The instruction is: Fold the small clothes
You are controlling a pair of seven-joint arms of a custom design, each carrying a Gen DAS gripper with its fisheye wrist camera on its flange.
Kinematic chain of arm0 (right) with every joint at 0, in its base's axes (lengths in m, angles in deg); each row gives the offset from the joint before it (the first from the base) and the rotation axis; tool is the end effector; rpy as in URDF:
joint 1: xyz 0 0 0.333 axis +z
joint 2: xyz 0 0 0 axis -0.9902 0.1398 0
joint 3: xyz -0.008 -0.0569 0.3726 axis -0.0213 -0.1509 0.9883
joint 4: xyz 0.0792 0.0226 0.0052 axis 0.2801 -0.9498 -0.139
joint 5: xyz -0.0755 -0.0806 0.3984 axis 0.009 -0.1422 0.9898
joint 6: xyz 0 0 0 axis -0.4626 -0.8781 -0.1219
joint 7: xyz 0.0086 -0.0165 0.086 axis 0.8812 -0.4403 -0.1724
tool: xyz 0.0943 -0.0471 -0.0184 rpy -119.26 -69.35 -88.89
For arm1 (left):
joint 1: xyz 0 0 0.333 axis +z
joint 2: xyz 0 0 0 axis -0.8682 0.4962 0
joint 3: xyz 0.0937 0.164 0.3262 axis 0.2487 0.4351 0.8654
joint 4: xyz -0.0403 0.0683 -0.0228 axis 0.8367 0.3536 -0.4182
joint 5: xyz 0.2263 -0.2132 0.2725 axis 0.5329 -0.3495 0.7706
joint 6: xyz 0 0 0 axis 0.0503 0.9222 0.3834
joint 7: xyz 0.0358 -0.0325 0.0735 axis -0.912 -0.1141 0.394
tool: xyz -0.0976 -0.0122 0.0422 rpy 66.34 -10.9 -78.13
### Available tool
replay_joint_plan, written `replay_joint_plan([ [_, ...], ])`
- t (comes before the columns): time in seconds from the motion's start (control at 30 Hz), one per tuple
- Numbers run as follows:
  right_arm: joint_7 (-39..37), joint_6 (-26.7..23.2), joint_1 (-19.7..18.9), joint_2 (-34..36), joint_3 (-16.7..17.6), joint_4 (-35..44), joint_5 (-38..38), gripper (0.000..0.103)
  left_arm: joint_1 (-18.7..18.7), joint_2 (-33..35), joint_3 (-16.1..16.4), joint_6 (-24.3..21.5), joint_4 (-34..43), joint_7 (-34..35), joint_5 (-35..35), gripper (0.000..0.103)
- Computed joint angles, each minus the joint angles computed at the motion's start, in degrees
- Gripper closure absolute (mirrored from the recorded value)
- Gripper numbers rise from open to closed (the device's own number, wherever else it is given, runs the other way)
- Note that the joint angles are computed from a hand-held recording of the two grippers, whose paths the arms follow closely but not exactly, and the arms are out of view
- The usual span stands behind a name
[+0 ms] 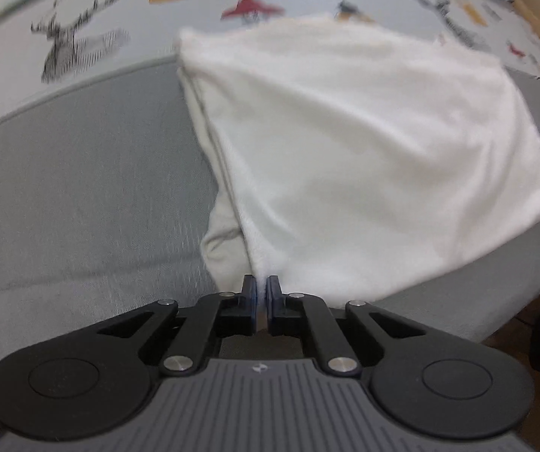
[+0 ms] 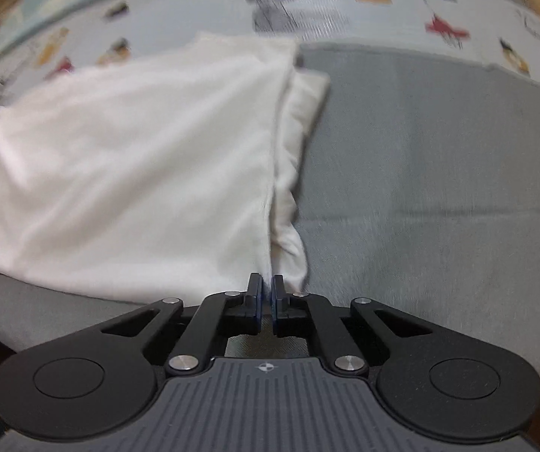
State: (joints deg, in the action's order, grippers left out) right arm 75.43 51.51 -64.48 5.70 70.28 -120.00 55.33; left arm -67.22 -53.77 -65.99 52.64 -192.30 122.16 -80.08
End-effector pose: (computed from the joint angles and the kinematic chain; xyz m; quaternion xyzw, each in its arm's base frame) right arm 0.5300 0.2170 0.5149 -0.7999 0.5766 -0.0230 0.1649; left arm 0.4136 -0.1279 0.5052 -0.7390 0.6602 -0.1106 0.0754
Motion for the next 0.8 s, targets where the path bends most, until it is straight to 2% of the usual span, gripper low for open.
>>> replay_joint_plan([
  [0.07,-0.08,1.62,-0.17,-1.22,-0.34,-0.55,2.44,0.100,0.09,-0.89,0.48,1.14,-0.49,-0.27,-0.78,0.099],
  [0.13,1.01,1.09,-0.46,-1.58,-0.47,-0.58,1.94,0.100,1.14,0.21,-0.23,-3.11,0.52,-1.67,1.03,0.099],
  [0.23,2.30,-5.89,-0.46,0.21,0.08,1.05,-3.13,0.100,0.48,1.40,-0.09,-5.67,1.37,-0.74,0.83,0.098],
  [0.3,1.71,-8.87,0.01,1.17,0.51,2.06,-4.90,0.100,0.80,1.13,0.09,-4.66,1.37,-2.20,0.19,0.097],
  [0.33,2.12,-8.73,0.16,1.17,0.63,2.06,-5.53,0.099,1.02,0.71,0.47,-3.43,1.05,-3.01,-0.62,0.095],
  [0.37,2.78,-7.64,0.24,0.99,0.66,1.95,-5.59,0.099,1.34,0.28,0.79,-1.92,0.62,-3.83,-1.21,0.094],
  [0.43,4.11,-3.91,0.29,0.26,0.62,1.23,-5.38,0.098,2.27,-0.48,0.98,0.87,-0.21,-5.62,-1.31,0.073],
  [0.47,5.07,-1.43,0.30,-0.23,0.67,0.60,-6.08,0.097,2.72,-0.94,1.00,2.65,-0.85,-6.64,-1.31,0.069],
  [0.5,6.51,1.69,0.31,-0.81,0.85,-0.25,-7.55,0.093,2.93,-0.96,1.14,4.30,-1.16,-7.28,-1.57,0.068],
  [0.57,8.54,7.72,0.30,-1.54,0.90,-1.70,-8.50,0.091,3.14,-1.13,1.53,7.80,-2.54,-8.67,-2.73,0.067],
  [0.67,7.59,12.29,0.60,-1.21,0.18,-2.56,-3.31,0.091,3.50,-0.42,1.76,11.61,-3.57,-11.09,-4.05,0.065],
  [0.73,6.37,17.09,0.95,-1.04,0.05,-4.45,0.57,0.091,3.44,0.03,2.29,13.74,-3.80,-11.45,-4.89,0.065],
  [0.77,7.39,18.87,0.90,-0.74,0.27,-5.29,0.02,0.091,3.33,0.31,2.66,15.06,-4.01,-11.39,-5.49,0.065],
  [0.8,9.71,18.56,0.68,0.36,0.63,-4.71,-2.46,0.091,3.03,0.69,3.18,16.52,-4.40,-11.03,-6.42,0.063],
])
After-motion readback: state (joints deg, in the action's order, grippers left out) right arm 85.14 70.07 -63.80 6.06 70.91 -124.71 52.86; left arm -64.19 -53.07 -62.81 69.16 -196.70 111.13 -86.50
